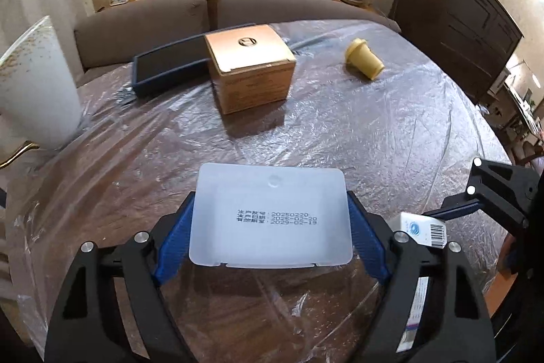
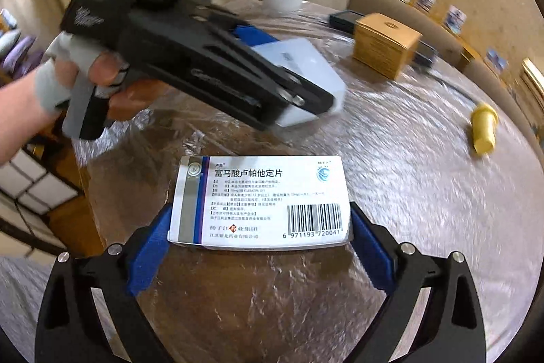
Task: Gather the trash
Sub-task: 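Carry the white plastic box and medicine box over the trash bin with both tools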
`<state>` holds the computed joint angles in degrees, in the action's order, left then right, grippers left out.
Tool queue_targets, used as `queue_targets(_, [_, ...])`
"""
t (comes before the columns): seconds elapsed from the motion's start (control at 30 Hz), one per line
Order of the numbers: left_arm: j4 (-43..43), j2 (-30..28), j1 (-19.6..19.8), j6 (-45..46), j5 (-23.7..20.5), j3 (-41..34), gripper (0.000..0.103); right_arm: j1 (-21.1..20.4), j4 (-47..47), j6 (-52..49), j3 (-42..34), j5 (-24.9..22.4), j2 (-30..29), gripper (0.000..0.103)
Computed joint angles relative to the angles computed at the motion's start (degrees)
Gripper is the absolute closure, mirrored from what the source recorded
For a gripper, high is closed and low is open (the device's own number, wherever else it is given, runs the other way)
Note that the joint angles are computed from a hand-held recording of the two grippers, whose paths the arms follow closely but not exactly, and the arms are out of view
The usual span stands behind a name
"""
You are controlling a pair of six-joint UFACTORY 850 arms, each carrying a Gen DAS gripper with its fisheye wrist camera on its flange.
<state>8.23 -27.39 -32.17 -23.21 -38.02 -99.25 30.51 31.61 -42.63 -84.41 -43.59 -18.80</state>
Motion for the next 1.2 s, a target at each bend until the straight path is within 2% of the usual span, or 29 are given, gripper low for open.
queue_targets(0.33, [8.6,3.0,-1.2,-13.5,-0.3,2.8,0.019,-2.0,1.0,11.5,5.5,6.6,4.7,0.009])
queue_targets(0.53, [13.4,5.8,-3.2,-20.9,-0.5,6.0,0.019,-3.4,4.6,15.0,7.9,9.0,6.5,0.009])
queue_targets(0.7, [17.6,7.6,-5.2,-26.8,-1.8,8.3,0.019,-3.1,5.5,16.5,8.7,9.7,7.5,0.009])
queue_targets(1.2, [20.6,14.8,-9.2,-33.0,-1.3,16.2,0.019,-3.2,9.0,13.8,12.7,8.7,12.8,0.009])
